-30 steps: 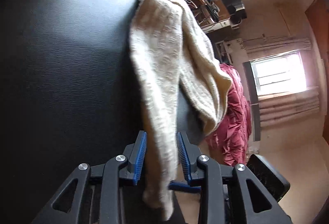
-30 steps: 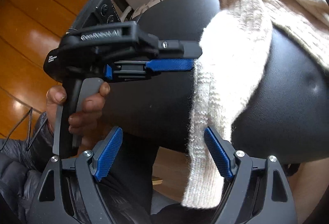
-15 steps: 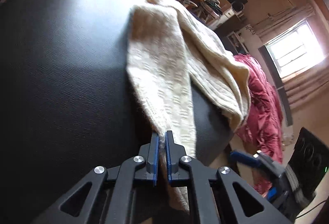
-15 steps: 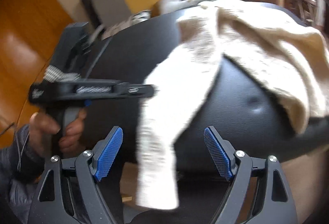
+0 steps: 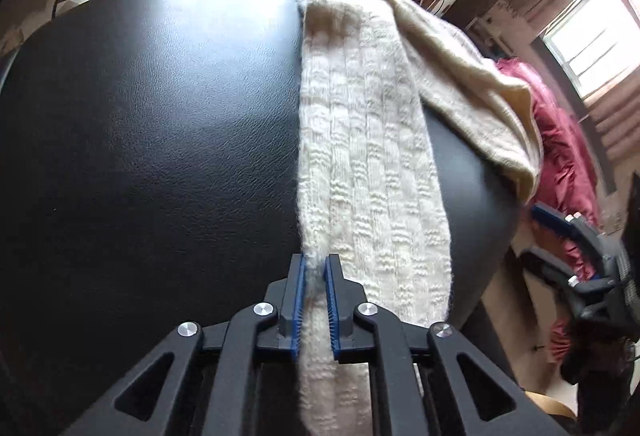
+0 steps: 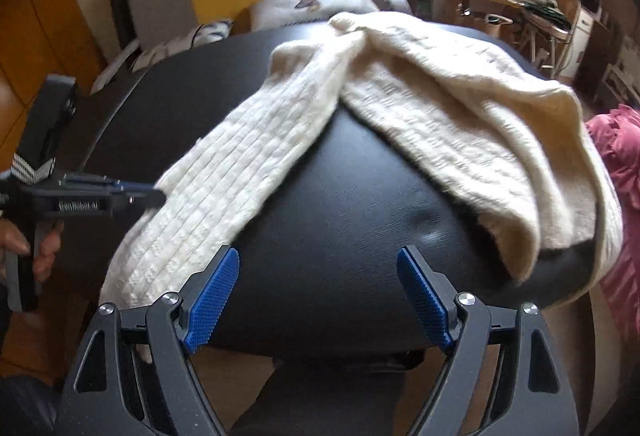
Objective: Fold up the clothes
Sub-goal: 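Pull the sleeve outward from the sweater body with the left gripper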
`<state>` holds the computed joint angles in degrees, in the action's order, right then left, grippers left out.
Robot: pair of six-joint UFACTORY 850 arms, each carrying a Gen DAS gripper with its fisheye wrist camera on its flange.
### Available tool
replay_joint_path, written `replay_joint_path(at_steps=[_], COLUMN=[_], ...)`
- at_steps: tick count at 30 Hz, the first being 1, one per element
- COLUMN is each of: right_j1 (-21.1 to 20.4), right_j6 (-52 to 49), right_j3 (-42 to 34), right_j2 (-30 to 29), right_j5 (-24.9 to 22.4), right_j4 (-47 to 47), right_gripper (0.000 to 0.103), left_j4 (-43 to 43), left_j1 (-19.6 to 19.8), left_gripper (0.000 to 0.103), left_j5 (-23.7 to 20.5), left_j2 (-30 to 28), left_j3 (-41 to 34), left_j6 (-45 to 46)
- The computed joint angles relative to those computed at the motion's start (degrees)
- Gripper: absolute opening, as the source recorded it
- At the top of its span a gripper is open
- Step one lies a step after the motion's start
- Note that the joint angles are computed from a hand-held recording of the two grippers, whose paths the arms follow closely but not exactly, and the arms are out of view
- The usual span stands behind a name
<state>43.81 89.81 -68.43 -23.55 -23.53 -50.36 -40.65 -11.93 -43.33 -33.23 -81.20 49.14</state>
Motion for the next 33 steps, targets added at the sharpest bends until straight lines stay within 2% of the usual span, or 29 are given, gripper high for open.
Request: replay_joint_path(at_steps=[4,6,10,14,19,23,30,33], right_j1=[0.7,0.7,1.3,1.6,1.9,1.6,1.8,1.4], right_j6=[-4.8,-6.0,-8.1,-8.7,-10.8,-14.7,-18.4,-15.2], right_j3=[0.3,0.2,-0.5,-1.5,-2.5,-4.0,-6.1,-5.3], right_j2=[1.1,1.1,1.0,0.2,-1.0,-2.5,-3.8,-2.8], right_j5=[-0.2,-0.5,-2.2,-2.7,-2.8,-2.6,-3.0,-1.9], right_j4=[5.3,6.5,8.2,9.4,11.8,15.6,17.2,13.9], right_gripper=[0.084,0.084,0.084,0.084,0.084,0.084,0.084,0.084], left_j4=[-3.3,-4.8,-3.6,-1.8,3.0,11.1,11.6,10.7], left_j1=[0.5,0.4,-0.9,0.0,2.4,3.3,2.6,2.7], left_gripper=[0.019,0.008,0.005,0.004,0.004,0.004,0.004,0.004], left_j5=[-1.4,0.2,10.0,18.3,25.0,24.9,25.1,24.4], left_j2=[-0.7,-0.1,3.8,7.2,12.4,12.5,11.4,10.2], left_j3=[-0.3,0.6,5.3,8.7,12.0,11.1,10.7,10.0], left_j6=[1.0,2.3,5.2,4.5,-0.7,-10.8,-12.4,-12.8])
